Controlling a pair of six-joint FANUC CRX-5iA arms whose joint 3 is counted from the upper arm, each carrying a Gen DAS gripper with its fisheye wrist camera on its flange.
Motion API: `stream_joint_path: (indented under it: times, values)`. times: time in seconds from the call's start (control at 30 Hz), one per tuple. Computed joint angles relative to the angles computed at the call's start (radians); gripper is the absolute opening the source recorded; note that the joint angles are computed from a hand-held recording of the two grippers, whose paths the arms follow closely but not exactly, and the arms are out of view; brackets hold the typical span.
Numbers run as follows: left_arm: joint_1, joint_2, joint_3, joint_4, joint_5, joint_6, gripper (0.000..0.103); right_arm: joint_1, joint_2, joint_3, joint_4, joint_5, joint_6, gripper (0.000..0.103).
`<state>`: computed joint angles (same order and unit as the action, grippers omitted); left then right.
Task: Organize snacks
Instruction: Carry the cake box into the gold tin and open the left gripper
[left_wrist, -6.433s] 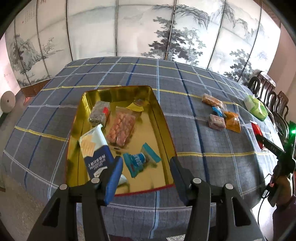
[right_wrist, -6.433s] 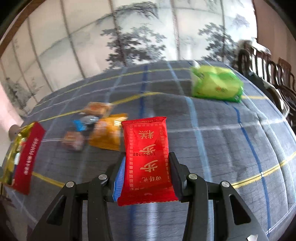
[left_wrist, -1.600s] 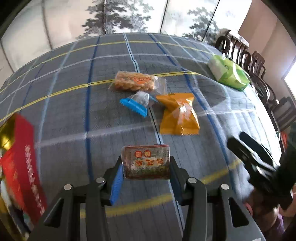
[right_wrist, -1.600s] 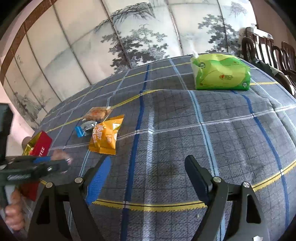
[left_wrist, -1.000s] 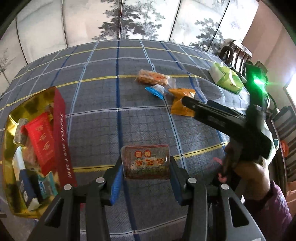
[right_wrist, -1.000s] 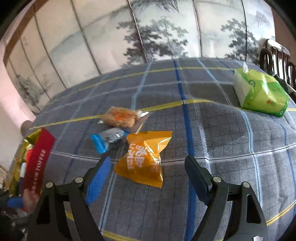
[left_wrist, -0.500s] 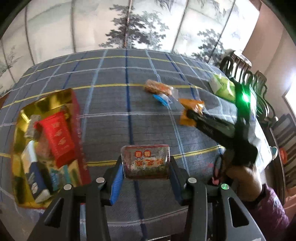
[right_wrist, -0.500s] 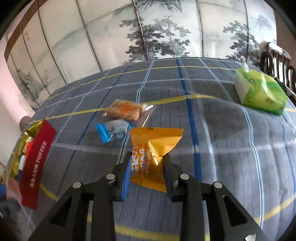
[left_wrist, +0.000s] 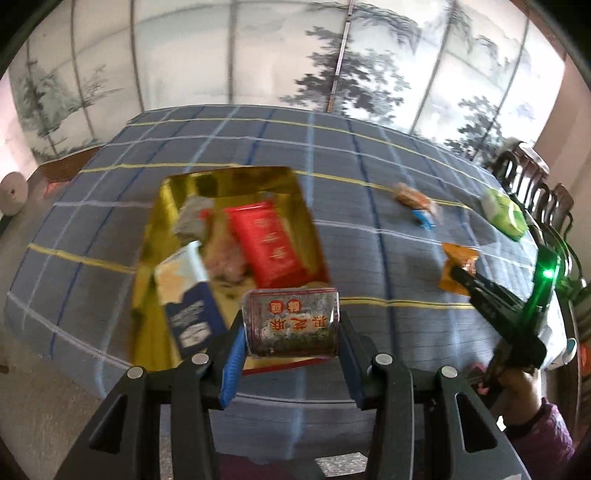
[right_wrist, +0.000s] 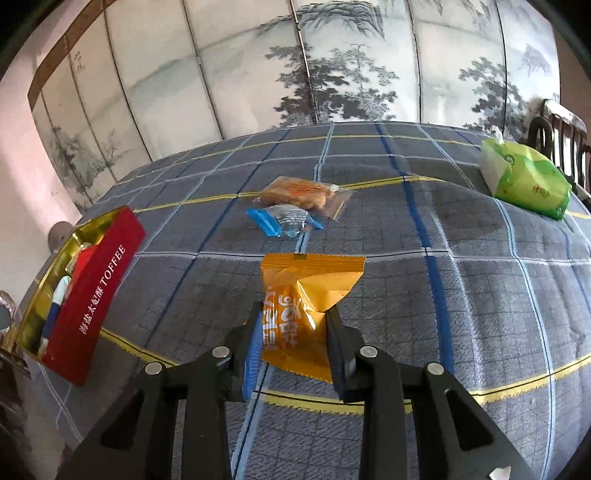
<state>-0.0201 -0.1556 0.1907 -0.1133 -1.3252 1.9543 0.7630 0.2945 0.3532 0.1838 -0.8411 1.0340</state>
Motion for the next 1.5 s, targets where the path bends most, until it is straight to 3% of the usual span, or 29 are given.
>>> stream_joint_path:
  times: [0.3, 0.53, 0.8, 1.13, 1.5]
  values:
    - [0.051, -0.022, -0.056, 0.025, 0.035, -0.057, 0.046, -0.005, 0.012, 0.019, -0.014, -0.027, 0.001, 0.028]
    - [0.1, 0.009, -0.034, 0.048, 0.063, -0.111, 0.046, -0.004, 0.011, 0.017, -0.014, -0.029, -0.002, 0.028]
    - [0.172, 0.135, 0.082, 0.059, 0.081, -0.139, 0.046, -0.005, 0.011, 0.019, -0.018, -0.031, 0.002, 0.028]
    - [0.173, 0.297, 0.229, -0.001, 0.043, -0.107, 0.046, -0.008, 0.009, 0.017, -0.027, -0.031, 0.01, 0.028]
    - [0.194, 0.344, 0.245, 0.021, 0.028, -0.098, 0.046, -0.006, 0.012, 0.019, -0.031, -0.031, 0.014, 0.028]
